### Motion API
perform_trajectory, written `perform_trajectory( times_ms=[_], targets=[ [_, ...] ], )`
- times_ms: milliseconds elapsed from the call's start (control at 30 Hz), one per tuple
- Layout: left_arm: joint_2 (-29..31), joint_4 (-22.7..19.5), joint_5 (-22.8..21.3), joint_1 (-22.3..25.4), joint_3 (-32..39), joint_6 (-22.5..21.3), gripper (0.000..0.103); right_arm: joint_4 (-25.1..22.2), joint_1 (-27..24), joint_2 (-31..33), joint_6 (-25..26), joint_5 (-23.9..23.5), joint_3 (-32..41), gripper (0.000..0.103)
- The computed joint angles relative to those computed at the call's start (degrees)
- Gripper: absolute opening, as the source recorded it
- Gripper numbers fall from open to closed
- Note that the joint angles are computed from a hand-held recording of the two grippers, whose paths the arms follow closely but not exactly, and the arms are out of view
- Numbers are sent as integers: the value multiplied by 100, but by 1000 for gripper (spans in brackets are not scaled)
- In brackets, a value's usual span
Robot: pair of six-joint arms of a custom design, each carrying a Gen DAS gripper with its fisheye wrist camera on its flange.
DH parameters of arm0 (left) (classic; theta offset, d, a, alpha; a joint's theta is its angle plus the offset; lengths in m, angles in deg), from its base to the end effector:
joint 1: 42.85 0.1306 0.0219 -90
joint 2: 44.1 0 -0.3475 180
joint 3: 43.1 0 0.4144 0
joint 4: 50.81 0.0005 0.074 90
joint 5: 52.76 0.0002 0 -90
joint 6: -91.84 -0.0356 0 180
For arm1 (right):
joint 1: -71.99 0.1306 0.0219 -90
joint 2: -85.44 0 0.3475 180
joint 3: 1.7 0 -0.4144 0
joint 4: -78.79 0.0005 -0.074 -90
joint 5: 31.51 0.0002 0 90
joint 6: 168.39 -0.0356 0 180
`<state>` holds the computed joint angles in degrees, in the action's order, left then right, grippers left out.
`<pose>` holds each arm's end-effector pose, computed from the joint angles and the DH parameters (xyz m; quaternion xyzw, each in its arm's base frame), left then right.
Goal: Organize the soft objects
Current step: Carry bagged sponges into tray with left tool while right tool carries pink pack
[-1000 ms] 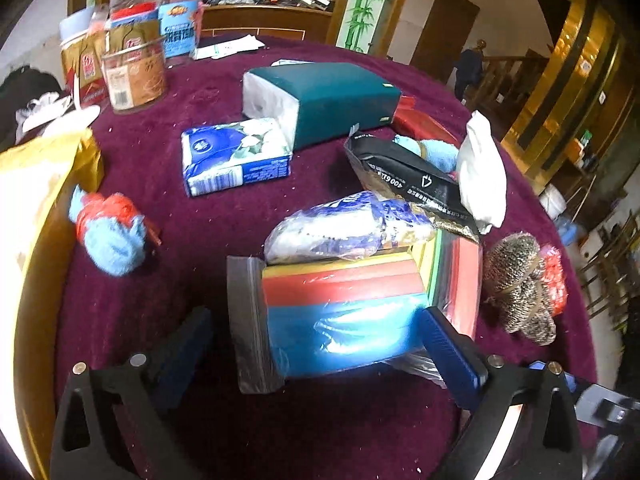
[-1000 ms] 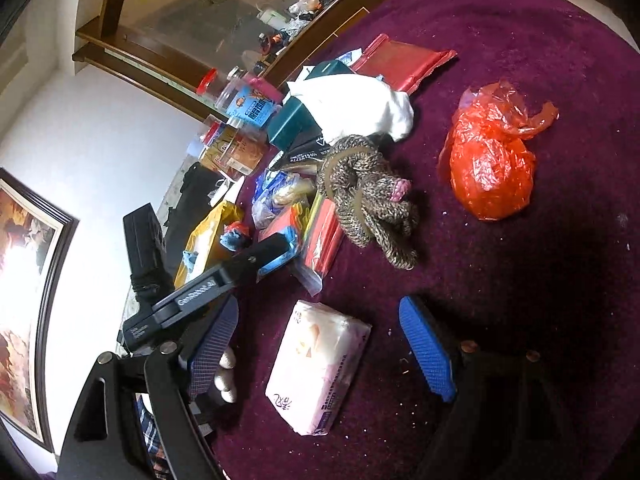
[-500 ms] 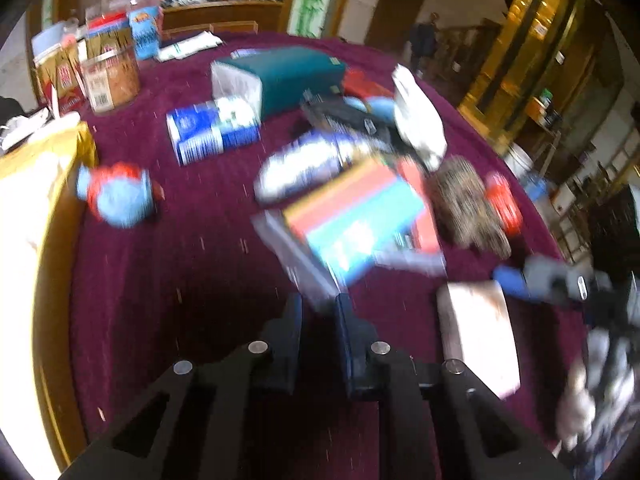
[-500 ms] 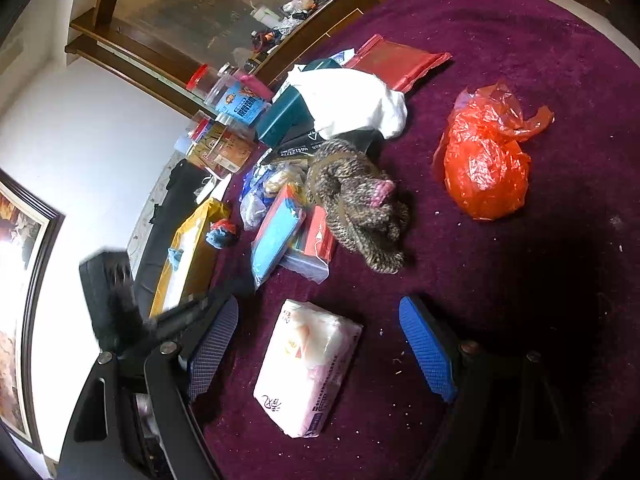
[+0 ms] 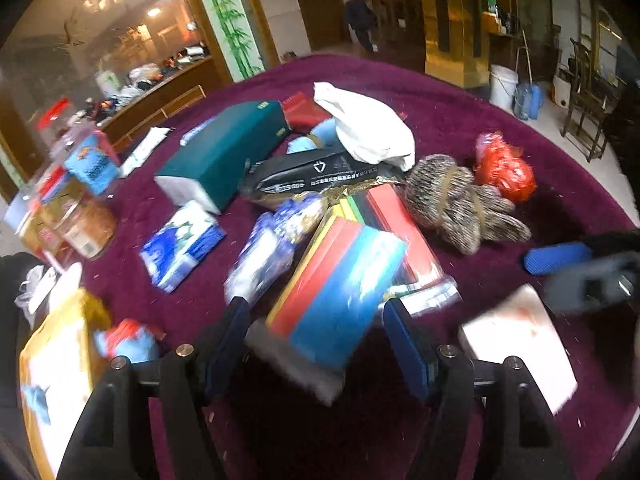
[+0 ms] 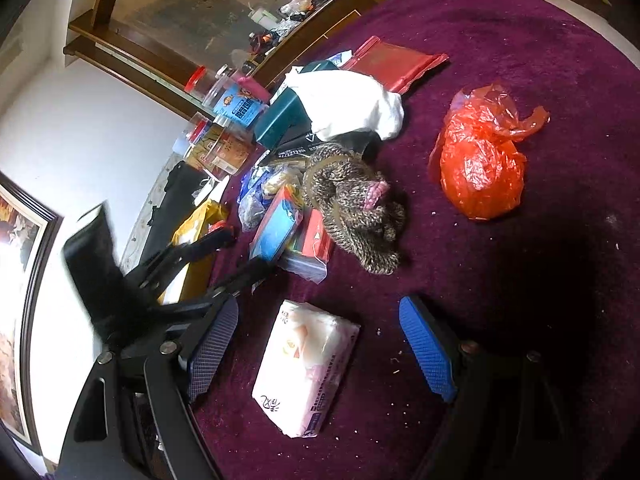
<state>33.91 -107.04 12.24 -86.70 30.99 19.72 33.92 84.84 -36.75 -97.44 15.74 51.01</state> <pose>0.3100 -0.2776 0.3499 0.1576 0.9318 0.0505 0.3231 0.3007 0.0929 0.3110 -0.0772 0.8804 0.4169 0.2123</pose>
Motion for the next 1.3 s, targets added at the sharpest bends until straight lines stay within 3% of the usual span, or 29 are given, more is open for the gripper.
perform_trajectory(
  times_ms=[167, 233, 267, 300, 467, 567, 767, 800, 900, 1000, 1100, 1167, 1233, 1267, 1300],
  targets=[
    [392, 198, 450, 320, 192, -45, 88, 1, 15, -2, -10, 10, 4, 82],
    [388, 161, 728, 386, 200, 197, 81, 1, 7, -1, -2, 8, 2, 82],
    [330, 179, 992, 419, 168, 290, 61, 0, 15, 2, -6, 10, 7, 82],
    [279, 165, 1106, 394, 144, 344, 57, -1, 13, 3, -2, 10, 7, 82],
    [-35, -175, 735, -95, -93, 403, 51, -24, 0, 3, 32, 16, 11, 83],
    [-559, -182, 912, -278, -460, 809, 51, -28, 14, -4, 22, 47, 18, 83],
    [-1918, -420, 364, -1075, -1177, 2019, 51, -96, 170, 23, 104, 246, 91, 87],
    [-2121, -428, 277, -1177, -1265, 2196, 51, -166, 242, -1, 110, 408, 118, 87],
    [-2863, -608, -196, -1574, -1544, 2913, 51, -566, 770, -249, 168, 1510, 191, 87],
    [-3350, -930, -633, -1912, -1708, 3501, 51, -844, 1415, -453, 132, 2124, 163, 87],
    [-3663, -1221, -838, -1963, -1808, 3819, 51, -1013, 2132, -413, 177, 3315, 285, 87],
    [-3928, -1543, -1023, -2079, -1893, 4209, 51, -1064, 2438, -303, 157, 3856, 340, 87],
    [-4199, -1842, -1147, -2133, -1991, 4559, 51, -1093, 2625, -173, 120, 4170, 387, 81],
    [-4364, -2093, -1251, -2173, -2039, 4823, 51, -1096, 2695, -137, 121, 4332, 393, 68],
    [-4465, -2243, -1297, -2174, -2061, 4959, 51, -1093, 2791, -106, 128, 4571, 406, 63]
  ],
)
